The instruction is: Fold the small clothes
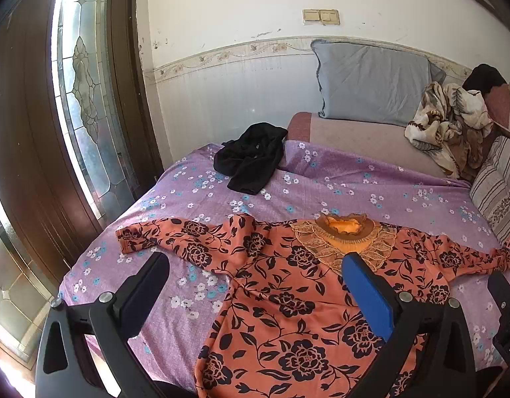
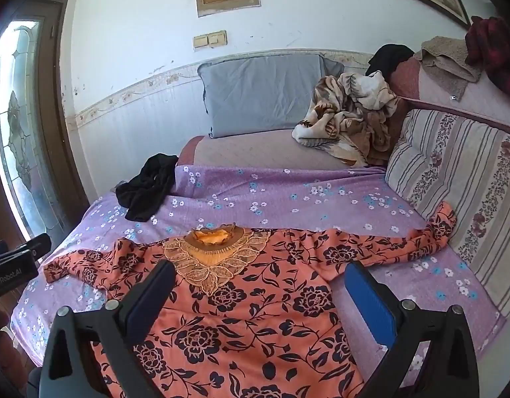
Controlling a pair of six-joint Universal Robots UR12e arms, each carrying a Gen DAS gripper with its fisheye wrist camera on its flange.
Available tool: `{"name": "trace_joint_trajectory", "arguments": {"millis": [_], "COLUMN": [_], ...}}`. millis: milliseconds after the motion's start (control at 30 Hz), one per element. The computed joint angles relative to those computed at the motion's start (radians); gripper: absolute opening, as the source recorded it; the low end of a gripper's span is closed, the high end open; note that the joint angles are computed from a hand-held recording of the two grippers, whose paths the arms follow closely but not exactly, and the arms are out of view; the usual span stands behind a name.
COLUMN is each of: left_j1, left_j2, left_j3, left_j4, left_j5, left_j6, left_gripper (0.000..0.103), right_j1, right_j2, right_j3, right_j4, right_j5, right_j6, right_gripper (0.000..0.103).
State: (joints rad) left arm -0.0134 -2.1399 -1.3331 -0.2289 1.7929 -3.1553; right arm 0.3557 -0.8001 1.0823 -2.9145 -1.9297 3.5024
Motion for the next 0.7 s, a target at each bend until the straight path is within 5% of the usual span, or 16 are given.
{"name": "trace_joint_trajectory", "arguments": {"millis": [700], "left_j1": [0.003], "left_j2": [0.002], "left_j3": [-0.007], "left_j4": [-0.007], "left_j5": [-0.008], "left_j6": [-0.009], "left_gripper": [0.103], "right_j1": [-0.004], "right_j2": [0.000], "right_j3": [-0.004], "right_j4": [0.032], "right_j5": [0.019], "right_j6": [0.022], "right_gripper": [0.103]}}
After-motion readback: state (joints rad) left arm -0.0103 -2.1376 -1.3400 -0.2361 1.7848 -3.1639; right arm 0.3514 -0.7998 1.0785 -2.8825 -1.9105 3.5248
